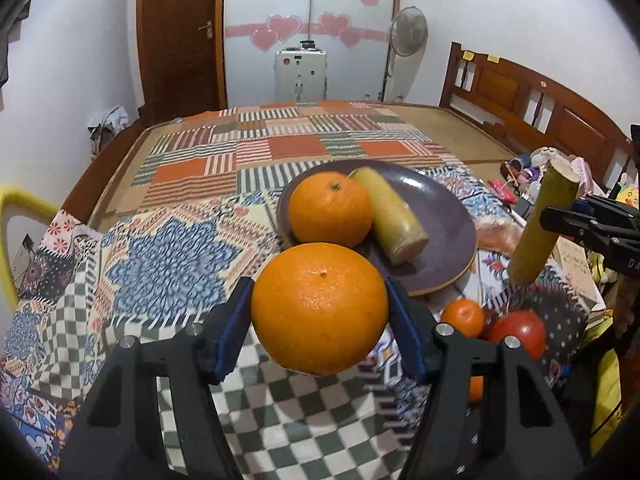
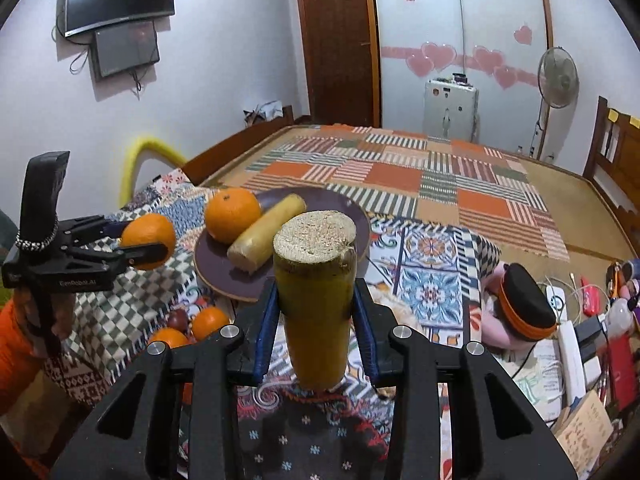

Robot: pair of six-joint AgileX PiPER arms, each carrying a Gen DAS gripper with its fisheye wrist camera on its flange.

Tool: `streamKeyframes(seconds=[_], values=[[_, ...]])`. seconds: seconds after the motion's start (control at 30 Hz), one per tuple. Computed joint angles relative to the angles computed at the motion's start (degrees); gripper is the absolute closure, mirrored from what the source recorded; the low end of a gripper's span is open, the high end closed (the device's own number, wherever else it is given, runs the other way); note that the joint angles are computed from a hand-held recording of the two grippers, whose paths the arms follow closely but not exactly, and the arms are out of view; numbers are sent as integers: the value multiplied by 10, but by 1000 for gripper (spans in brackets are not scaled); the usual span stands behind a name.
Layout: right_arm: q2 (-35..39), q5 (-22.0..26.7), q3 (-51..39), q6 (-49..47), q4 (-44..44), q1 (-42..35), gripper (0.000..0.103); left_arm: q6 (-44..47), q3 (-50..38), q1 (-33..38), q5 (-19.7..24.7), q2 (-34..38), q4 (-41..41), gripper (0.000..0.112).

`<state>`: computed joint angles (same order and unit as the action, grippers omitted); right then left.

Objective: Organize fruits
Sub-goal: 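Place the orange on the plate with the left tool while the right tool lays the yellow sugarcane beside it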

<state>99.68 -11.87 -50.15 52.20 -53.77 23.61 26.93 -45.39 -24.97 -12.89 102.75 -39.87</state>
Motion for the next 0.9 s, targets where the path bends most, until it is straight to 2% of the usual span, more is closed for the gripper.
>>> streamKeyframes(seconds=[0.33,0.4,0.53,0.77,0.9], values=[[20,-12,-44,31,-32,5,71,26,-71,-16,26,47,-23,48],[28,-14,-55,53,-53,5,71,50,-84,-18,30,57,-49,48],[48,-20,-83,124,-122,7,71,83,-107,-19,34,74,-85,48],[98,-18,-146,294,-279,16,71,83,-108,-23,13,76,-79,48],[119,-21,-175,376,-349,19,71,147,-121,-29,2,85,-134,48]])
